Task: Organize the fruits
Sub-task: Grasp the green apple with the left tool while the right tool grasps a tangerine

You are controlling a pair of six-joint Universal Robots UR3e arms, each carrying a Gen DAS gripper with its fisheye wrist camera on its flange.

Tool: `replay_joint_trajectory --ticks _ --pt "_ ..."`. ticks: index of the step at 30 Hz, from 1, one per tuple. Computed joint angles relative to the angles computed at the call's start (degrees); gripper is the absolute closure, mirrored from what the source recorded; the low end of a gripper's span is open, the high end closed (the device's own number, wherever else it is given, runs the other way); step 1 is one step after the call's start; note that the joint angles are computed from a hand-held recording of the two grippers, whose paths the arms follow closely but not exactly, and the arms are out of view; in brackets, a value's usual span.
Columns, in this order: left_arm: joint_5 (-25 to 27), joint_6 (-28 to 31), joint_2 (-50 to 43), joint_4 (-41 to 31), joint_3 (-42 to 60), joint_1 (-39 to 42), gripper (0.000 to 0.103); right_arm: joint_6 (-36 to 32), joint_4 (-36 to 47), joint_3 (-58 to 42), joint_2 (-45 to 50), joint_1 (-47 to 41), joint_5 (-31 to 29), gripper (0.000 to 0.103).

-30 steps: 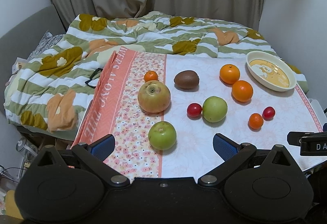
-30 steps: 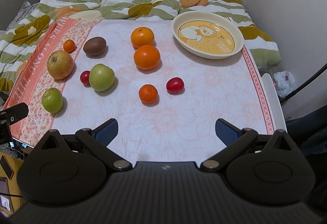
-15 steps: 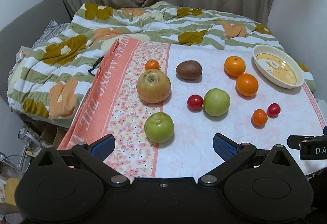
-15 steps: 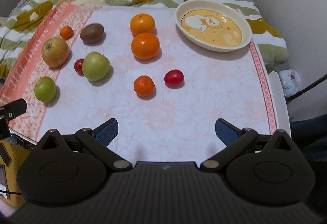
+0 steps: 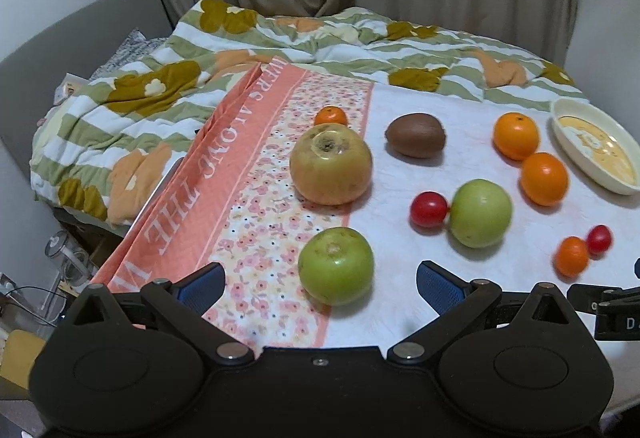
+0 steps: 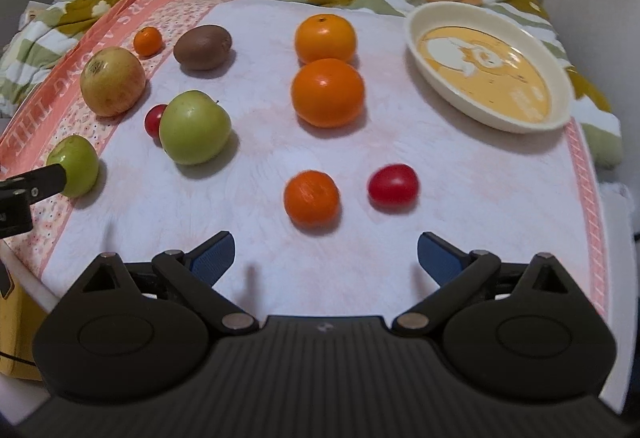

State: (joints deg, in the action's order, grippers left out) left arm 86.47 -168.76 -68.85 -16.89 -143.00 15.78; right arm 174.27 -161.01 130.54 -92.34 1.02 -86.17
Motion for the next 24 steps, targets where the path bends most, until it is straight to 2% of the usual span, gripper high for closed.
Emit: replay_joint_trajectory --ticks 4,7,9,12,17,21,24 --pt "0.8 -0.6 -6.0 7.5 -1.1 -0.9 0.002 -0.1 -6.4 0.7 4.2 -0.2 1.5 0.000" --pt "0.8 -0.6 -9.5 11.0 -1.3 -1.5 0.010 -0.2 -8.9 0.7 6.3 -0.2 2.5 0.000" --pt "1.3 -1.0 -11.6 12.6 -0.9 -2.2 0.012 -0.2 -10.5 0.6 7.5 -0.1 2.9 0.001" --pt "0.6 -1.7 -13.8 13.9 -0.5 -2.2 0.018 0.0 -12.3 0.4 8.8 0.2 3.0 0.012" --pt "-1.4 -1.9 -15.3 12.1 0.3 -0.9 0.045 0.6 -13.3 -0.6 10.7 0.5 3.1 0.020" --pt "-2.9 -2.0 -14.8 11.8 -0.2 0.3 0.046 0.8 -13.2 -1.1 11.6 0.3 3.5 0.029" --pt "-3.6 -2.0 -14.6 11.9 -0.4 0.8 0.046 0.5 -13.9 -1.5 12.4 0.7 2.8 0.031"
